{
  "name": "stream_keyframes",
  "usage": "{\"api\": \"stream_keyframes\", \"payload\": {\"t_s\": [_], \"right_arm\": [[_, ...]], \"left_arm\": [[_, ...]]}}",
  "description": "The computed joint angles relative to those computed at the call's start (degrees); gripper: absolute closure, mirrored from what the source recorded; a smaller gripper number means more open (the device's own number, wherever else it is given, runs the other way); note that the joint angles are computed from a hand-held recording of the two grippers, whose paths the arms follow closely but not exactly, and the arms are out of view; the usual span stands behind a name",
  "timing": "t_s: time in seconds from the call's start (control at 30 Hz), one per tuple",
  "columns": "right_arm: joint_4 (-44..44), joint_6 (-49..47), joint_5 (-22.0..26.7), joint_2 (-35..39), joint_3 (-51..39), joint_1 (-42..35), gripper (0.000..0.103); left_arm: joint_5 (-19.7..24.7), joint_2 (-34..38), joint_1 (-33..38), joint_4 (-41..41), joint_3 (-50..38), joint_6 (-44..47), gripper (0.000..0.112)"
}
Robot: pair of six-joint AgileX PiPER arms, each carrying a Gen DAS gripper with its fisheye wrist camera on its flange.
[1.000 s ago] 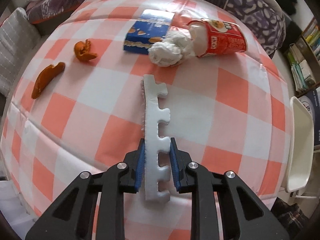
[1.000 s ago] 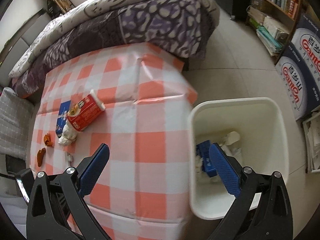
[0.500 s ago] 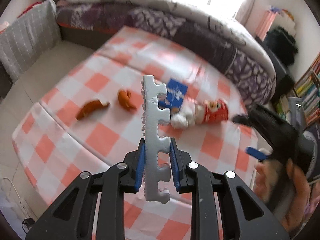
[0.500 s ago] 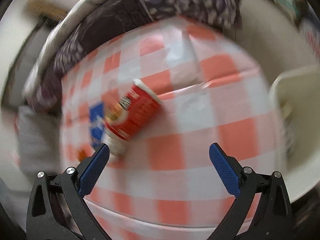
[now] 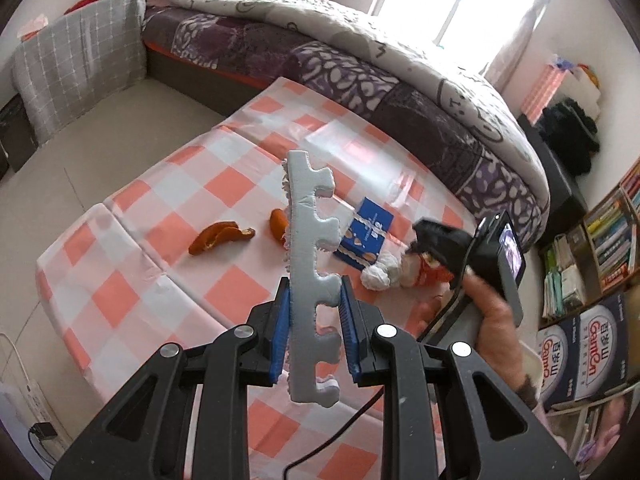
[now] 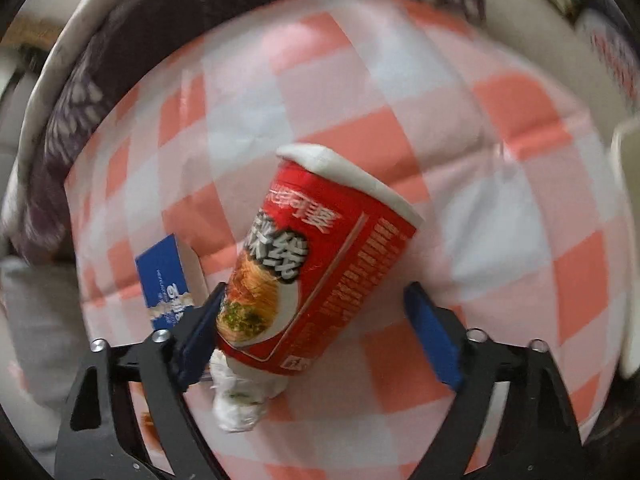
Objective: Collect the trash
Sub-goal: 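Grasp a second white foam strip with the left tool while the right tool grasps the red noodle cup, then carry the red noodle cup over the bin and open the right tool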
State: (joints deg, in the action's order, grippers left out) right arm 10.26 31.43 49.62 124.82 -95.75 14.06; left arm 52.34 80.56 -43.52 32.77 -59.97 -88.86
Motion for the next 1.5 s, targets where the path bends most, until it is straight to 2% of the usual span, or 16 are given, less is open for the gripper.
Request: {"api": "stream_keyframes", "payload": {"t_s": [0.1,0.2,0.5,0.73,0.9,1.03,1.5], "right_arm": [[2.27,-7.89,-0.09,-0.6,0.39,-0.02,0.054],[1.74,-13.54,-3.68,-4.74,5.24,0.53,0.059],[6.12,-27.97,-9.37,-20.27,18.59,-1.6,0.059],[13.51,-40.22,-10.1,-32.57,28.86,-6.57,0.059],[20.86,-49.96,-7.51,-38.98,34.93,-13.37,0.058],[21.72,-54.47,-8.9,-40.22,38.57,-17.34,0.058],[25.42,-63.31,-0.53,-40.21,35.9,-34.39,0.056]], "left_arm": [[0.37,-1.6,0.33,0.7,1.05,-1.16,0.088],[0.51,-2.09,0.42,1.12,1.39,-2.04,0.088],[4.96,-0.26,-3.56,5.63,-1.02,-5.56,0.088],[6.29,3.02,-5.91,6.87,-3.59,-5.78,0.088],[6.79,6.02,-7.49,7.16,-6.19,-5.18,0.088],[7.77,8.97,-9.1,7.6,-9.03,-4.76,0.088],[7.43,20.61,-12.93,6.28,-21.55,0.26,0.088]]}}
